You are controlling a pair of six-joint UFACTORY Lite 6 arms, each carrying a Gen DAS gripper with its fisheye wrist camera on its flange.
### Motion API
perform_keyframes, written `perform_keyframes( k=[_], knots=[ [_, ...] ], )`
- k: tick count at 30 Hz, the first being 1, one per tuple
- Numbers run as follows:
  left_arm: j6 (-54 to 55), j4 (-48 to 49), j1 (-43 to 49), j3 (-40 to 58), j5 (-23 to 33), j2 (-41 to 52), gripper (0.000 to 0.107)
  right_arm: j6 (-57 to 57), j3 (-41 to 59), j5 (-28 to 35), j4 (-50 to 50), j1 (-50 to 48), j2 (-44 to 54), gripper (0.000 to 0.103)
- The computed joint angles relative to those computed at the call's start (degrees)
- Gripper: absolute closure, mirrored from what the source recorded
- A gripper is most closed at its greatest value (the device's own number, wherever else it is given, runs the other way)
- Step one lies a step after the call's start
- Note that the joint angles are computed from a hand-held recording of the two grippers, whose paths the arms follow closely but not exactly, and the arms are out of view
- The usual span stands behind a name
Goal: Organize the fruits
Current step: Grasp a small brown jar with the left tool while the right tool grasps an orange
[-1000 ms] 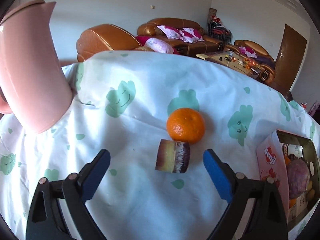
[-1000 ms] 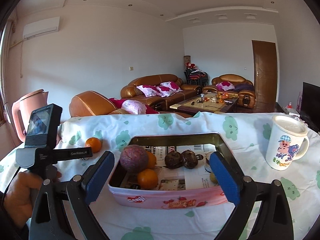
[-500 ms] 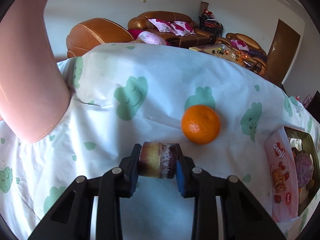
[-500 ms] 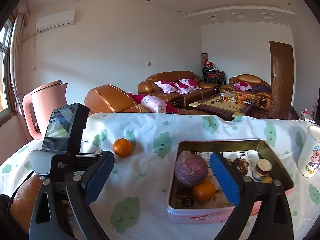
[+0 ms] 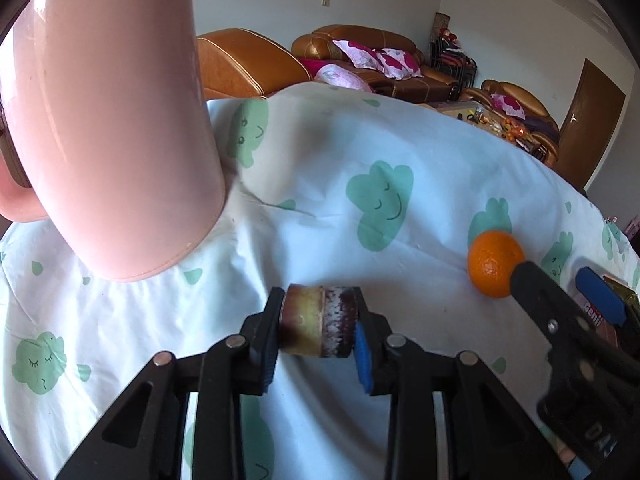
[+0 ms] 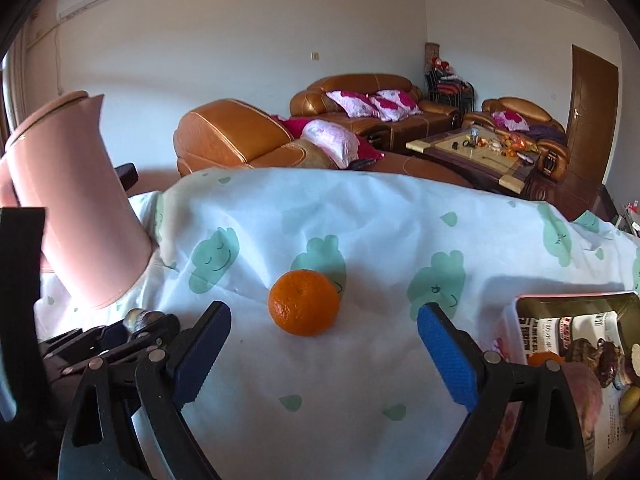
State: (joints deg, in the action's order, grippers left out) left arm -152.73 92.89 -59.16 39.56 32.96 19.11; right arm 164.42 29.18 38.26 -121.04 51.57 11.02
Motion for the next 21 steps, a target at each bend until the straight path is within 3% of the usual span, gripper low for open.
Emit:
perform_keyframes(
  k=[4,7,10,14,21],
  knots=[
    [5.69,-3.39,1.38,4.23,-0.26,2.5,0.072,3.35,6.27,-5.01,-8.47,-6.6,8.2,0.007],
    [9.69,-6.1,1.9,6.91,-0.06,4.23,0.072,7.3,9.76,-9.75,-16.1,-9.56,11.91,0.014],
    [11.74,-8.1,1.54,9.16,0.4,5.75,0.072,6.17,11.46,-11.5,-15.07,-10.02,13.83,0.053],
    [10.77,-7.01,1.97,9.41,0.02,6.12,0.072,5.23,9.16,-9.97,-13.34,-8.27,12.61,0.053],
    [8.86,-5.15,2.23,8.17,0.27,6.03,0.073,2.93,-3.28,4.98,4.33,5.41,1.72,0.053]
  ],
)
